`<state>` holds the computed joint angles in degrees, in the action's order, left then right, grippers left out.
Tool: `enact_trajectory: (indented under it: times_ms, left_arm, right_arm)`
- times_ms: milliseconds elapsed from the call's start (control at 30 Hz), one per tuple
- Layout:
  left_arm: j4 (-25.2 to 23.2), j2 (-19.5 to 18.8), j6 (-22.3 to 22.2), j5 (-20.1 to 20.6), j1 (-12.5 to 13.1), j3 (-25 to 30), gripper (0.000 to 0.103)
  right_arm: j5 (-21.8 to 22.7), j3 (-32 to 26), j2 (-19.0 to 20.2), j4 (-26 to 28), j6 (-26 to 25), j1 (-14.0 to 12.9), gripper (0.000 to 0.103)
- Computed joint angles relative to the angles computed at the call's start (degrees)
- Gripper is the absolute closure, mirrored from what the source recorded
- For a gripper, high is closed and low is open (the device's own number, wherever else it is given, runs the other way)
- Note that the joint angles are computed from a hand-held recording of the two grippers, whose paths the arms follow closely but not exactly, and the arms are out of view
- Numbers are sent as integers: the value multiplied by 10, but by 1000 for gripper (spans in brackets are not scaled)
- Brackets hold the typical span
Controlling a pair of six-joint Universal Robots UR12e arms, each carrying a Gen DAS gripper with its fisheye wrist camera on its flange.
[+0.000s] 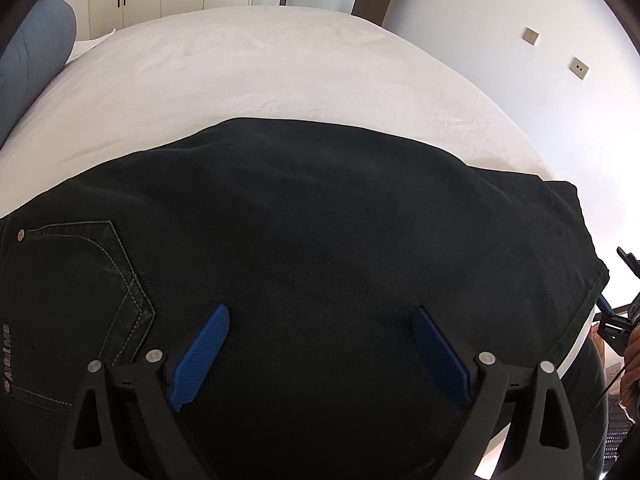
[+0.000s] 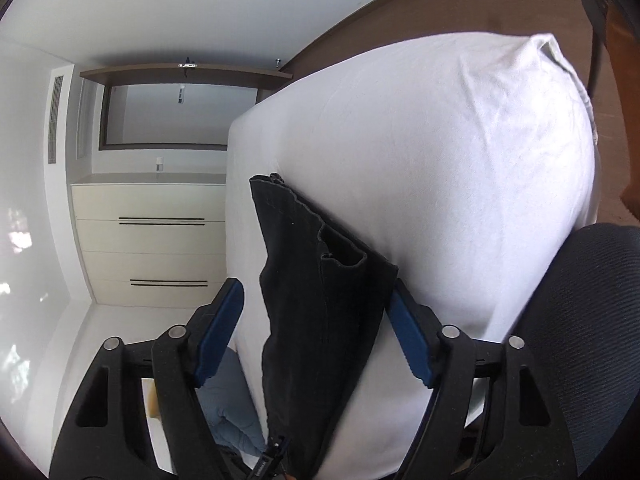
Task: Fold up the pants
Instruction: 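Grasp the jeans leg hems with the right tool and lift them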
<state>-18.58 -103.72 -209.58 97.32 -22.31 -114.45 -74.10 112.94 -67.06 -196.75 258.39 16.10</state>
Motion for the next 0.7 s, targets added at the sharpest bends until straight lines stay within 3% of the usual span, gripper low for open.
enact_trajectory:
  times_ms: [200, 333, 400, 533, 700]
  left_arm:
    - [-22, -5, 4, 4, -3, 11, 8]
    - [-31, -11, 3, 7, -7, 21, 6]
    - [-36, -15, 3, 9, -8, 27, 4]
    - [-37, -17, 2, 9, -10, 30, 3]
    - [-27, -14, 1, 3, -8, 24, 3]
  right_arm:
    - [-6, -13, 22, -41, 36, 5, 51]
    - [-8, -30, 24, 5, 0, 5, 84]
    - [-18, -29, 15, 33, -21, 5, 92]
    - [-52, -49, 7, 93, -62, 15, 93]
    - [-101, -107, 0, 196, -195, 42, 93]
